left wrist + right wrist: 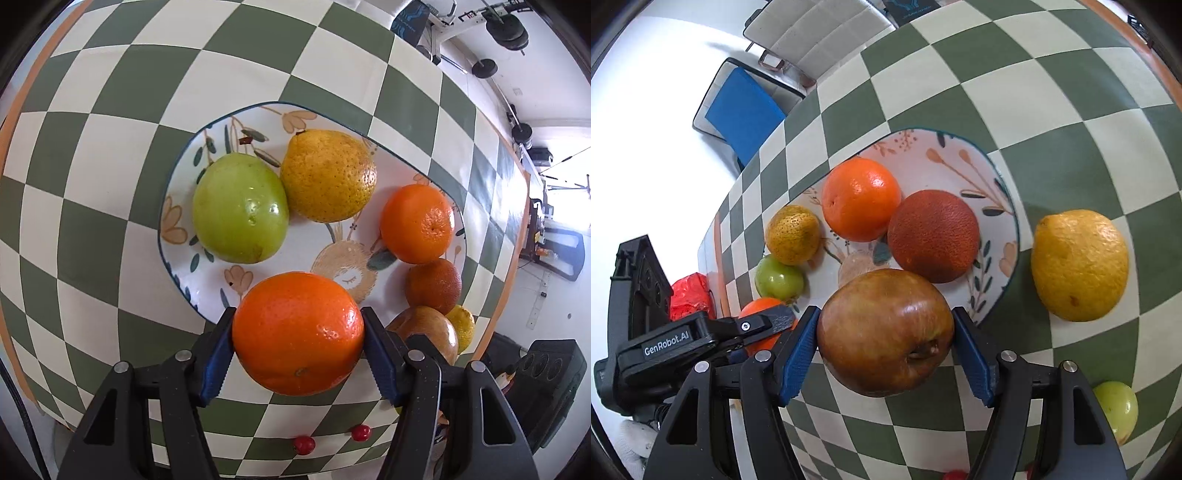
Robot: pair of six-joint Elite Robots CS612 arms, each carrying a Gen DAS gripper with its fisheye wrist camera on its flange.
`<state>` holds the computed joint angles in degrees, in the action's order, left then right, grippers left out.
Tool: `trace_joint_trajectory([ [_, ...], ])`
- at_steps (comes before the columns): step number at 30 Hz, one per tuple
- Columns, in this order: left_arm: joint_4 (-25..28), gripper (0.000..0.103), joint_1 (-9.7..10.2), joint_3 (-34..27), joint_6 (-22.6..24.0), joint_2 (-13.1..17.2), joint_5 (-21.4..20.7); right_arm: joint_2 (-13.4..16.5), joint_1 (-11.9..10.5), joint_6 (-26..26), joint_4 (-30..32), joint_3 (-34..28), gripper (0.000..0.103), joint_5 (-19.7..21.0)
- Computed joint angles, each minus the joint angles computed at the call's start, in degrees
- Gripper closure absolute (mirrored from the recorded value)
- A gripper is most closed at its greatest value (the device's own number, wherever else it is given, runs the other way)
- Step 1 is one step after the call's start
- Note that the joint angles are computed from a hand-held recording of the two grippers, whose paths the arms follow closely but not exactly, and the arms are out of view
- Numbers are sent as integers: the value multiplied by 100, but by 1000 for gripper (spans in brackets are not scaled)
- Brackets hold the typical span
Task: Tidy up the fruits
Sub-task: 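Carry both fruits onto the floral plate and open both tools, then withdraw both open tools from the plate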
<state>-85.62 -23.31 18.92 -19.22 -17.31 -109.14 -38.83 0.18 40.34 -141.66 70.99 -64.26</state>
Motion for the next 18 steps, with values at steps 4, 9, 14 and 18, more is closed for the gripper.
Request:
trace_joint_trajectory([
  [4, 156, 40, 14, -137, 15, 56, 77, 23, -12, 142, -30, 23, 28, 97],
  [9, -380, 12, 15, 323, 43, -220, 317, -142, -21, 123, -105, 199, 20, -101],
  [14, -889, 11, -41, 882, 295, -594, 1076, -322, 52, -316, 485, 151, 9, -843],
  [18, -1444, 11, -122, 1576, 458, -973, 1860, -372, 207, -818, 999, -46, 7, -1847],
])
